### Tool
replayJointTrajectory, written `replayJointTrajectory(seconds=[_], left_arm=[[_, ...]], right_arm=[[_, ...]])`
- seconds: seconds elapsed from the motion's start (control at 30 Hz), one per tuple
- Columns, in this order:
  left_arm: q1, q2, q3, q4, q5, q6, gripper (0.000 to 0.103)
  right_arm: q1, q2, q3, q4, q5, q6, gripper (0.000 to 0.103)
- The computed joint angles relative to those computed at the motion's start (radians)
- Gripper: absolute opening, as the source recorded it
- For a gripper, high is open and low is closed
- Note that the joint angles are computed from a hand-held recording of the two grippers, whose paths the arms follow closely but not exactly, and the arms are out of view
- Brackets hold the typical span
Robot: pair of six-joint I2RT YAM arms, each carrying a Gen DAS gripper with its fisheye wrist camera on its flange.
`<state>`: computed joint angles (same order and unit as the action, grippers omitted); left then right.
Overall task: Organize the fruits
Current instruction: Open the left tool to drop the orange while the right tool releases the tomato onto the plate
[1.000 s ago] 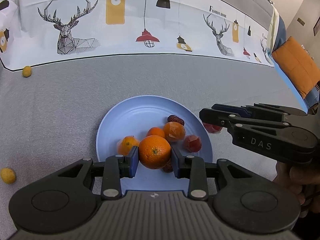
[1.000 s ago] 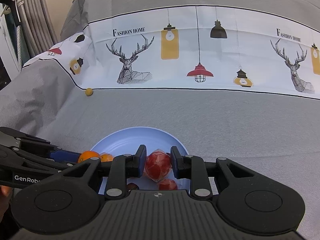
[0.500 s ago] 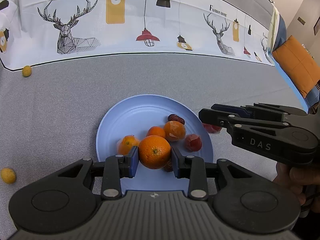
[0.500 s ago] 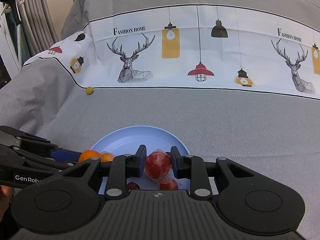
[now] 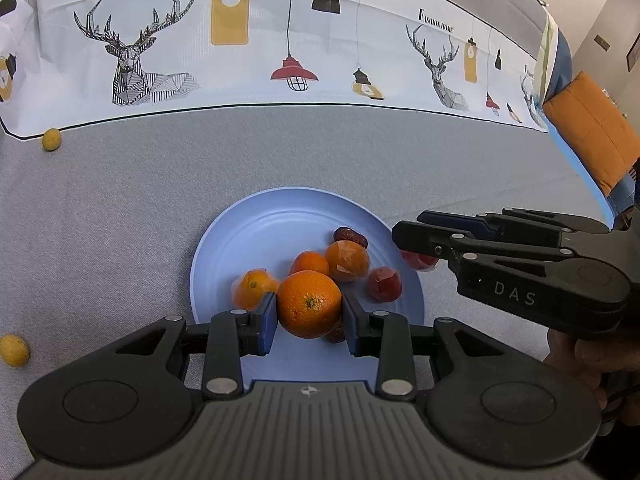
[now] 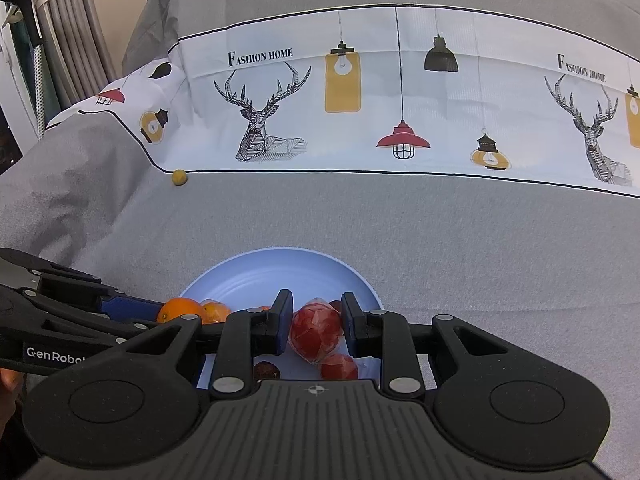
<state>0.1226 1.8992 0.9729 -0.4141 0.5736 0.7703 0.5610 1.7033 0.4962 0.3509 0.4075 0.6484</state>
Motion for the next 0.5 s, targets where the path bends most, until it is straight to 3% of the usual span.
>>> replayJointTrajectory(seconds=[0.1,0.13,0.2,0.5], left_arm=[[0.003,0.002,0.008,0.000,0.000,-0.015,0.040],[0.006,0.003,0.011,-0.003,0.005,-0.021,0.040],[0.013,0.005,0.017,-0.008,0.015,-0.028,0.040],[0.014,-0.008,0.009,-0.004,0.011,-0.030,0.040]], right_arm=[[-0.006,0.017,0.013,-0.013,-0.022,0.005,0.029],[-0.004,0.022,0.021,-0.028,-0.017,0.009,0.038],[-0.002,0.016,0.018,-0.029,-0.004,0.021,0.046],[-0.005,0.008,0.018,-0.032,-0.003,0.026,0.046]])
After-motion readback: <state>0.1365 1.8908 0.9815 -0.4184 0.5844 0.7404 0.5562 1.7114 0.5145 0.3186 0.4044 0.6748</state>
